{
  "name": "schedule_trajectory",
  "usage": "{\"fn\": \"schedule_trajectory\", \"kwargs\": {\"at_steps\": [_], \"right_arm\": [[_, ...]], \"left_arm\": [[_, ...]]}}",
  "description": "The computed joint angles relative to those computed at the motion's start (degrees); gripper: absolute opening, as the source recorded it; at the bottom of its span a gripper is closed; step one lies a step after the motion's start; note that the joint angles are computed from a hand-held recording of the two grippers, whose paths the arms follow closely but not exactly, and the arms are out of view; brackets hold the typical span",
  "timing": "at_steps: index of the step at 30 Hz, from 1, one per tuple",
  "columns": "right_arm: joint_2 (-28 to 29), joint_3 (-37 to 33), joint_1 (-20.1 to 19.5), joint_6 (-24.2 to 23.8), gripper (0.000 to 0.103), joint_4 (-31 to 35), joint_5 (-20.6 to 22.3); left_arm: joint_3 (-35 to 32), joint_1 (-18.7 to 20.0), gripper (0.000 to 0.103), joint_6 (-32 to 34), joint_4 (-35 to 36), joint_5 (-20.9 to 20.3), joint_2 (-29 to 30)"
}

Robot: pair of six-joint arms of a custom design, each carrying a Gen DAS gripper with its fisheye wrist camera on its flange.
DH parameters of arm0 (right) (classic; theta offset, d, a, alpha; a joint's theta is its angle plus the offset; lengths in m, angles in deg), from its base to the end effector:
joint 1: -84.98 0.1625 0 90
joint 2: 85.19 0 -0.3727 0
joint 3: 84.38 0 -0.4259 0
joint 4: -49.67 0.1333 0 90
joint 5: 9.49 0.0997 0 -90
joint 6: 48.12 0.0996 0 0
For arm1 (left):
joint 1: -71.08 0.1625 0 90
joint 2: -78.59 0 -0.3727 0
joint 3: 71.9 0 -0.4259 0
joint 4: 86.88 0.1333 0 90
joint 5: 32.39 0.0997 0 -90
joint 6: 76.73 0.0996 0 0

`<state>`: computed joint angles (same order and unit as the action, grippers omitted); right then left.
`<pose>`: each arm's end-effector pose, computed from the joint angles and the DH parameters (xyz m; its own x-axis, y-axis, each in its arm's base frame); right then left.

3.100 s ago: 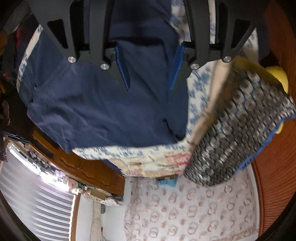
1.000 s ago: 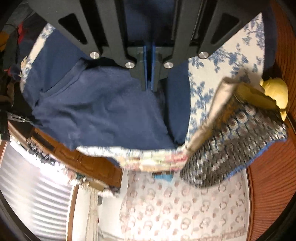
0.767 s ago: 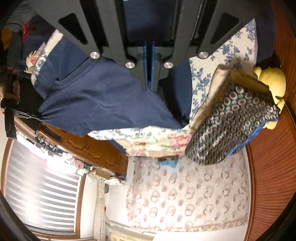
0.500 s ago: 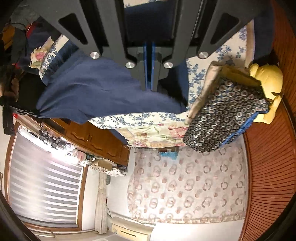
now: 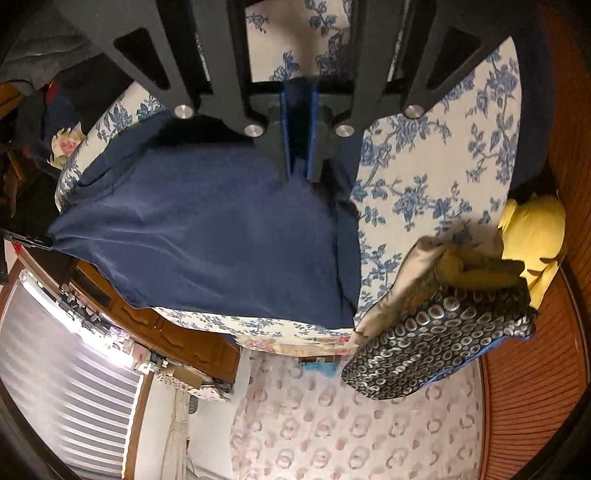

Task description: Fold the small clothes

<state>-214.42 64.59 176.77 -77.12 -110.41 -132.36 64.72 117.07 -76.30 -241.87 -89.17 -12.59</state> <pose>0.0884 -0.2906 0.3307 -0.7360 0.0330 0.6762 -0.4308 0.7477 -0.5054 -0.1518 -0.4276 0.1865 -0.7241 0.4545 -0.5188 0.6602 0.6744 -0.3307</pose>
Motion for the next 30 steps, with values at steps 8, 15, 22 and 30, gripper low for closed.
{"fn": "schedule_trajectory", "kwargs": {"at_steps": [8, 15, 22, 30], "right_arm": [[6.97, -1.24, 3.96, -2.12, 0.046, -8.12, 0.09], [18.04, -2.22, 2.45, -2.58, 0.053, -13.02, 5.23], [29.03, -3.76, 2.03, -3.91, 0.053, -18.22, 6.97], [33.89, -3.87, 1.94, -4.62, 0.055, -22.72, 4.72]], "left_arm": [[-0.77, 0.67, 0.043, 0.14, -0.39, 1.14, 0.44], [-2.90, 2.84, 0.051, -0.46, 1.00, 1.66, 4.53], [-3.71, 3.90, 0.051, -1.27, 1.46, 1.52, 6.43], [-3.02, 3.70, 0.051, -1.49, 0.08, 1.78, 6.28]]}}
